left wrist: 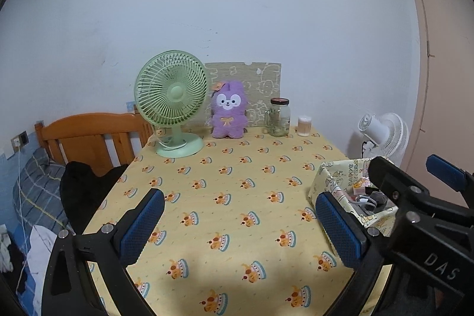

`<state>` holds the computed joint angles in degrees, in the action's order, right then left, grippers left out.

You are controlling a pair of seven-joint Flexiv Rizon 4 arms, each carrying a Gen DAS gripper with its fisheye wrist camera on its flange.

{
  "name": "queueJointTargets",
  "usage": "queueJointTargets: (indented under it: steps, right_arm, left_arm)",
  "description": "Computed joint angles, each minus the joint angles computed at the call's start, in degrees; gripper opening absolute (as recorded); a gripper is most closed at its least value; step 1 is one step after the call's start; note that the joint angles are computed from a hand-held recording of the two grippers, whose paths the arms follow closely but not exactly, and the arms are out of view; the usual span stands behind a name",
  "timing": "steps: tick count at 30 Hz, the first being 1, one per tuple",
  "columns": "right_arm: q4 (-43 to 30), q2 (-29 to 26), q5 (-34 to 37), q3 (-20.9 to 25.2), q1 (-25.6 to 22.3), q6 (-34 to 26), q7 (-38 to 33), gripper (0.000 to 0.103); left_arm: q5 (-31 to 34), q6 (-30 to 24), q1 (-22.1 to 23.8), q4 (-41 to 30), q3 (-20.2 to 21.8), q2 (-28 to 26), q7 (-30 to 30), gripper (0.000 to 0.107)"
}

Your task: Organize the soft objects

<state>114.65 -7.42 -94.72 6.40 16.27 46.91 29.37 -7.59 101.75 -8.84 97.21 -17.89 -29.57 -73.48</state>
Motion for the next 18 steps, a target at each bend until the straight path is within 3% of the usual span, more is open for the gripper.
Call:
queueJointTargets:
  steps: [12,18]
  right_arm:
    - [1.40,1.67,-0.51,0.65,0.15,-2.52,-0.67,0.096]
    - [1.92,2.06,-0.28,0.76,-0.28,-2.37,-0.23,0.097]
  left_arm:
    - [0.23,0.28,2.92,1.48,-2.66,0.87,-1.67,0.103]
    - [-0.27,0.70,0.23,1.15,0.91,1.02,-2.56,0.103]
